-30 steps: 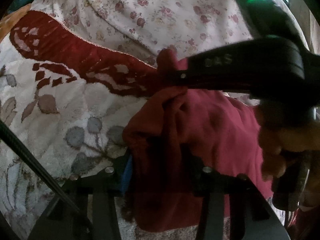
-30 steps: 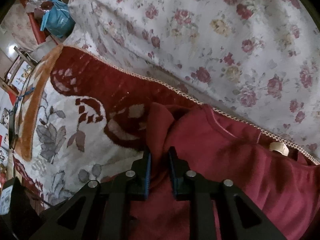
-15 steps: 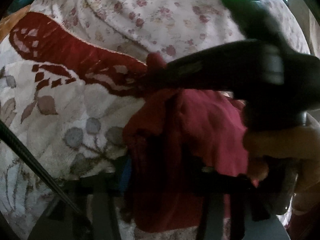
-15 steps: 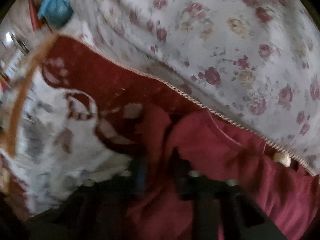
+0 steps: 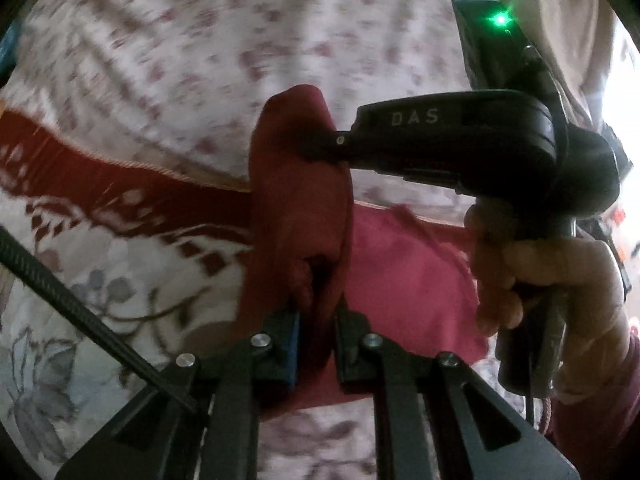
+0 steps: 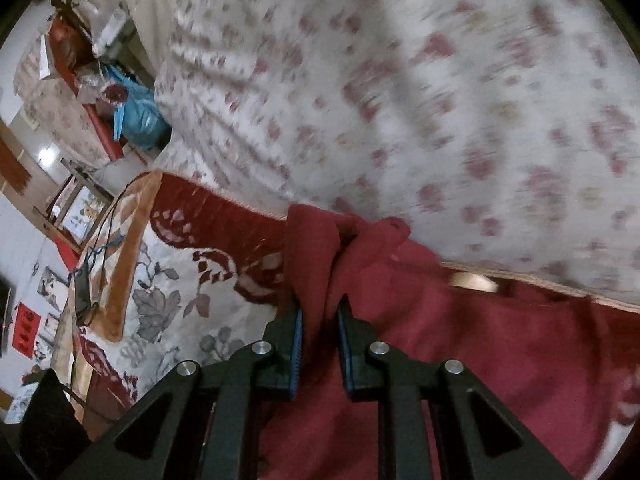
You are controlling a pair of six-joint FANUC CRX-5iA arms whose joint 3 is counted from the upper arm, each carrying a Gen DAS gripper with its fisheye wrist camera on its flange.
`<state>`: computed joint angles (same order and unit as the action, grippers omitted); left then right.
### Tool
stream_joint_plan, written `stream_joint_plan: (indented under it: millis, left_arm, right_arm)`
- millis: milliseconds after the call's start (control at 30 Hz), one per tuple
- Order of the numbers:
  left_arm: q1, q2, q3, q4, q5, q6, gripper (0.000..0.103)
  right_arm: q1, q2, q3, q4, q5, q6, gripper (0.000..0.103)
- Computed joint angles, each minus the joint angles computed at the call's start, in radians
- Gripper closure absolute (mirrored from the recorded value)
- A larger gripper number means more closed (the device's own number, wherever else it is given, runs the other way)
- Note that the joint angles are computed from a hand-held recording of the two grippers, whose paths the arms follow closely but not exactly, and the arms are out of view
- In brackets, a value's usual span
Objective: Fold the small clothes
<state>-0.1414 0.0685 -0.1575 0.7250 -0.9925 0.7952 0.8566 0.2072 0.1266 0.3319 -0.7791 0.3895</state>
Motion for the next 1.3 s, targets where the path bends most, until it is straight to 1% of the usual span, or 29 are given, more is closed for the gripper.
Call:
stream_joint_plan:
  millis: [233, 367, 467, 567, 633, 667, 700, 733, 767, 800, 833, 867, 900, 967, 1000, 1033, 1067, 1100, 1167, 1200, 1233, 1267, 1300]
  left_arm:
    - [-0.154, 0.018, 0.056, -0.047, -0.014, 0.030, 0.091]
    - [-0.244, 0.056, 0.091, -0.088, -0.021, 0.067, 0.091]
    - [-0.305, 0.105, 0.125, -0.142, -0.018, 0.117, 0.091]
    - [-0.344, 0.157, 0.160, -0.190, -0.023, 0.171, 0.091]
    - [-0.348, 0.167, 0.164, -0.195, -0.031, 0.168, 0.089]
    - [-0.340, 0.164, 0.161, -0.180, -0.045, 0.150, 0.088]
    - [-0.330, 0.163, 0.159, -0.157, -0.060, 0.130, 0.084]
    - [-0.313, 0.157, 0.152, -0.120, -0.087, 0.097, 0.075]
    - [-0.293, 0.146, 0.147, -0.095, -0.115, 0.071, 0.068]
    - [-0.271, 0.121, 0.136, -0.086, -0.126, 0.049, 0.050]
    - [-0.245, 0.085, 0.108, -0.072, -0.113, 0.014, 0.039]
    - [-0.225, 0.053, 0.082, -0.060, -0.092, -0.019, 0.039]
    - [-0.205, 0.021, 0.060, -0.068, -0.064, -0.047, 0.039]
    - [-0.174, -0.028, 0.034, -0.128, -0.002, -0.064, 0.039]
    - [-0.161, -0.049, 0.020, -0.163, 0.035, -0.060, 0.039]
    - [-0.152, -0.056, 0.015, -0.189, 0.054, -0.049, 0.039]
    - [-0.136, -0.062, 0.014, -0.215, 0.048, -0.032, 0.039]
    - [-0.121, -0.056, 0.023, -0.242, 0.027, 0.005, 0.039]
    - [-0.108, -0.030, 0.040, -0.248, 0.008, 0.048, 0.039]
    - [-0.106, -0.023, 0.039, -0.246, 0.010, 0.065, 0.039]
    - [-0.107, -0.020, 0.037, -0.254, 0.014, 0.081, 0.039]
    - [-0.108, -0.021, 0.039, -0.268, 0.013, 0.098, 0.039]
    - [-0.107, -0.023, 0.040, -0.279, 0.004, 0.106, 0.039]
  right_arm:
    - [-0.014, -0.250, -0.287, 0.113, 0.012, -0.170, 0.087]
    - [-0.042, -0.352, -0.407, 0.124, 0.006, -0.235, 0.087]
    - [-0.070, -0.401, -0.489, 0.111, 0.022, -0.285, 0.087]
    - [-0.107, -0.407, -0.541, 0.069, 0.043, -0.315, 0.087]
    - [-0.120, -0.388, -0.551, 0.032, 0.050, -0.320, 0.087]
    - [-0.124, -0.384, -0.562, 0.020, 0.068, -0.331, 0.086]
    - [-0.126, -0.392, -0.579, 0.020, 0.092, -0.353, 0.081]
    - [-0.122, -0.406, -0.592, 0.034, 0.100, -0.381, 0.078]
    - [-0.113, -0.419, -0.599, 0.049, 0.093, -0.401, 0.072]
    - [-0.101, -0.438, -0.610, 0.070, 0.092, -0.422, 0.066]
    - [-0.082, -0.468, -0.629, 0.100, 0.094, -0.450, 0.064]
    - [-0.062, -0.495, -0.643, 0.124, 0.092, -0.474, 0.056]
    - [-0.027, -0.522, -0.649, 0.146, 0.069, -0.496, 0.045]
    - [0.038, -0.548, -0.650, 0.178, 0.022, -0.533, 0.033]
    - [0.063, -0.551, -0.652, 0.193, 0.013, -0.553, 0.031]
    - [0.088, -0.552, -0.651, 0.198, 0.003, -0.564, 0.030]
    - [0.108, -0.549, -0.646, 0.185, -0.010, -0.563, 0.029]
    - [0.122, -0.535, -0.634, 0.168, -0.018, -0.556, 0.029]
    - [0.130, -0.497, -0.607, 0.132, -0.031, -0.528, 0.029]
    - [0.132, -0.475, -0.596, 0.120, -0.039, -0.520, 0.035]
    - [0.136, -0.453, -0.590, 0.131, -0.046, -0.522, 0.050]
    - [0.149, -0.435, -0.575, 0.150, -0.088, -0.517, 0.085]
    - [0.166, -0.435, -0.575, 0.178, -0.120, -0.538, 0.086]
